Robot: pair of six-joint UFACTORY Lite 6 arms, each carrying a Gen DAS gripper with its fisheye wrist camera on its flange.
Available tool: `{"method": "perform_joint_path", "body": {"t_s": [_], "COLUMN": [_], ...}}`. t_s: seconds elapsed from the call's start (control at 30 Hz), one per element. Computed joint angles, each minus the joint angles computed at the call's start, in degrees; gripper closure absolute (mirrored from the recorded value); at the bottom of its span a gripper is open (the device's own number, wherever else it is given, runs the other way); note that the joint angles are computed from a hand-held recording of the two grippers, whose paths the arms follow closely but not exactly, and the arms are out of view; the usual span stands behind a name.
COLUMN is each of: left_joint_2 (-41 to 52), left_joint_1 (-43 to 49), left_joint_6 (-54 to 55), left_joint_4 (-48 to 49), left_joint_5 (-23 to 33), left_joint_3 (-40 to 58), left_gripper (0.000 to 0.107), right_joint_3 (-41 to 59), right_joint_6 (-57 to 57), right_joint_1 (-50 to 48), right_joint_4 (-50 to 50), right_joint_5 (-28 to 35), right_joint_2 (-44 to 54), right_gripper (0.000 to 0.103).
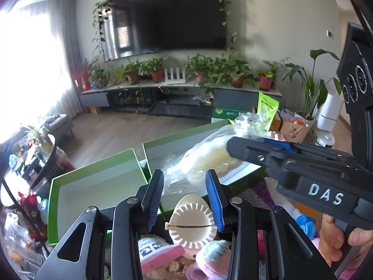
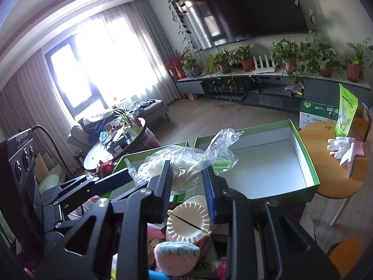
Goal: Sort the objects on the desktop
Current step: 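Open the right gripper to drop the plastic bag into the green box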
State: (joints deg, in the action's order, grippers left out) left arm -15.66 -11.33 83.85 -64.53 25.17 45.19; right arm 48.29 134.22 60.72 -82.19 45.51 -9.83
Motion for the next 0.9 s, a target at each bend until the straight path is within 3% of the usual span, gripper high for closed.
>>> {"method": "perform_joint_path", "body": {"t_s": [0.4,0.9], "left_joint_2": [14.7,22.1], "left_joint_1": [-5.2,-5.8], "left_joint_6": [-5.7,-17.5], "left_joint_4": [6.0,16.3], "left_joint_5": [-6.0,-6.6], "left_joint_3": [9.9,14.8], "left_gripper": [0.069,0.069], "right_joint_3": [3.8,6.2], "right_joint_6": [-0.3,5.4], "right_joint_1": [-14.9,-21.5], "right_joint_4": [-2.7,-6.7], "right_joint_5": [-15.0,-22.2], "right_joint_2": [8.6,16.4], "right_gripper": [0.078,0.075]}}
